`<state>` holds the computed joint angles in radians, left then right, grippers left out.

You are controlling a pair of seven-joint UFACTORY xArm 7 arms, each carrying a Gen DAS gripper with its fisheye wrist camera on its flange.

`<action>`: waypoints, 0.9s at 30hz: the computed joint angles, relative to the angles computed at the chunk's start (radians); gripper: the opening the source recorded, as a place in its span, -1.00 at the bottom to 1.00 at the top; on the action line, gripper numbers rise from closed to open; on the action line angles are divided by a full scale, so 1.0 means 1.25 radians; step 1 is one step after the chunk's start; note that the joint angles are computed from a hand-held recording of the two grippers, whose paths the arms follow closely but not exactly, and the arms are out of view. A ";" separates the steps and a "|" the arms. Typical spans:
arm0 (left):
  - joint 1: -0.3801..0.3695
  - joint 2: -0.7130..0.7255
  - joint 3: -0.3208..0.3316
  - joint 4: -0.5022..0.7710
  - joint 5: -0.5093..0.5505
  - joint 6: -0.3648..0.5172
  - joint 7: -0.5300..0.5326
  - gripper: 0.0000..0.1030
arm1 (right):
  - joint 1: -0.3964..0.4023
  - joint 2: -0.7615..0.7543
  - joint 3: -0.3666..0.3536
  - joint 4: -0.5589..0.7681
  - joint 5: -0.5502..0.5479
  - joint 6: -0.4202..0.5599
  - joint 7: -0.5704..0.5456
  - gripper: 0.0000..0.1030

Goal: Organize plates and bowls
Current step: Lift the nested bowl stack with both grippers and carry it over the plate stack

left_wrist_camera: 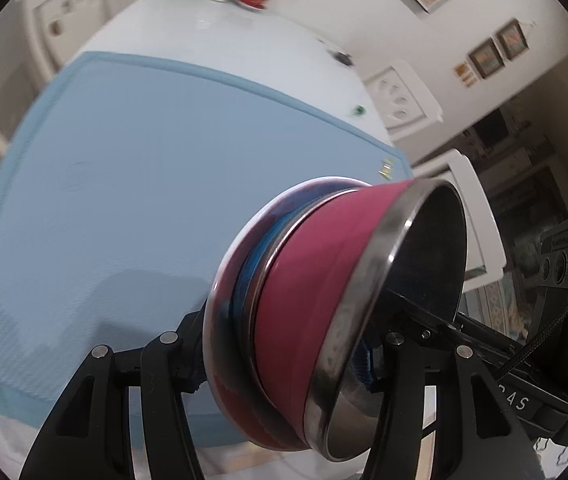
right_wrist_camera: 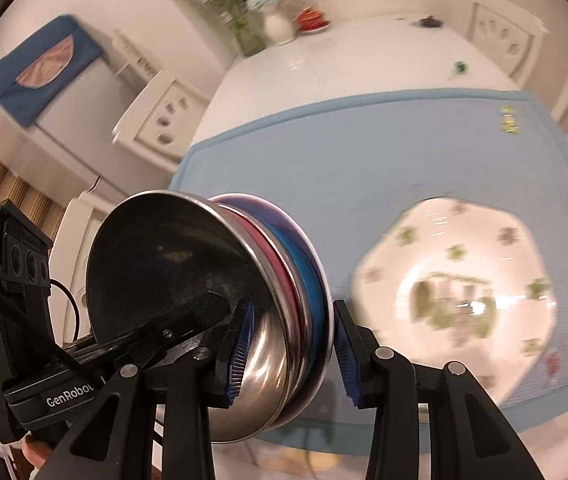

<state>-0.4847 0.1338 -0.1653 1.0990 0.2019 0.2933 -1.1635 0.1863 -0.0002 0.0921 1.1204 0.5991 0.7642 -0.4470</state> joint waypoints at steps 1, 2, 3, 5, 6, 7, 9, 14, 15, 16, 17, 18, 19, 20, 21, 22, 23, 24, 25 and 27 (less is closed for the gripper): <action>-0.002 0.023 -0.005 0.028 -0.006 0.005 0.011 0.01 | -0.009 0.003 -0.008 0.005 -0.002 0.006 -0.004 -0.24; -0.006 0.055 -0.010 0.069 -0.013 0.013 0.023 0.00 | -0.019 0.008 -0.017 0.013 -0.005 0.013 -0.005 -0.24; -0.012 0.078 -0.009 0.099 -0.017 0.022 0.032 -0.01 | -0.030 0.013 -0.024 0.019 -0.007 0.020 -0.006 -0.24; -0.026 0.127 -0.009 0.166 -0.026 0.044 0.057 -0.02 | -0.051 0.029 -0.035 0.036 -0.015 0.035 -0.007 -0.24; -0.032 0.154 -0.009 0.201 -0.033 0.056 0.071 -0.02 | -0.062 0.039 -0.039 0.045 -0.019 0.044 -0.008 -0.24; -0.039 0.177 -0.008 0.230 -0.041 0.066 0.083 -0.02 | -0.071 0.050 -0.042 0.055 -0.023 0.053 -0.007 -0.24; -0.049 0.231 -0.008 0.294 -0.061 0.087 0.109 -0.02 | -0.097 0.076 -0.050 0.078 -0.034 0.074 -0.015 -0.24; -0.073 0.310 0.002 0.381 -0.101 0.122 0.144 -0.02 | -0.141 0.136 -0.048 0.126 -0.059 0.115 -0.030 -0.24; -0.079 0.322 0.006 0.395 -0.105 0.130 0.143 -0.02 | -0.149 0.147 -0.047 0.136 -0.062 0.124 -0.031 -0.24; -0.085 0.326 0.011 0.398 -0.108 0.133 0.142 -0.02 | -0.155 0.157 -0.045 0.145 -0.064 0.132 -0.032 -0.24; -0.094 0.334 0.019 0.407 -0.105 0.136 0.135 -0.02 | -0.161 0.167 -0.043 0.153 -0.065 0.141 -0.033 -0.24; -0.101 0.339 0.026 0.415 -0.103 0.142 0.128 -0.02 | -0.167 0.175 -0.041 0.162 -0.066 0.148 -0.037 -0.24; -0.105 0.345 0.030 0.425 -0.102 0.148 0.122 -0.02 | -0.171 0.181 -0.038 0.169 -0.069 0.155 -0.038 -0.24; -0.107 0.350 0.032 0.431 -0.103 0.152 0.119 -0.02 | -0.175 0.191 -0.037 0.181 -0.074 0.165 -0.040 -0.24; -0.110 0.357 0.036 0.440 -0.102 0.159 0.112 -0.02 | -0.182 0.198 -0.038 0.189 -0.079 0.173 -0.047 -0.24; -0.113 0.361 0.040 0.448 -0.099 0.163 0.108 -0.02 | -0.186 0.205 -0.036 0.198 -0.082 0.182 -0.050 -0.24; -0.119 0.364 0.047 0.453 -0.092 0.167 0.100 -0.02 | -0.192 0.215 -0.035 0.210 -0.082 0.196 -0.055 -0.24; -0.124 0.365 0.052 0.458 -0.084 0.173 0.094 -0.02 | -0.195 0.220 -0.033 0.216 -0.080 0.203 -0.056 -0.24; -0.127 0.366 0.056 0.461 -0.079 0.178 0.088 -0.02 | -0.200 0.226 -0.033 0.224 -0.079 0.213 -0.058 -0.24; -0.134 0.364 0.063 0.461 -0.067 0.183 0.071 -0.02 | -0.210 0.237 -0.030 0.239 -0.072 0.230 -0.066 -0.24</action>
<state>-0.6518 0.5888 -0.0859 1.6754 0.1182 0.5216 -1.0747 -0.0757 0.2963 0.0550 1.4194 0.5096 1.0516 -0.5296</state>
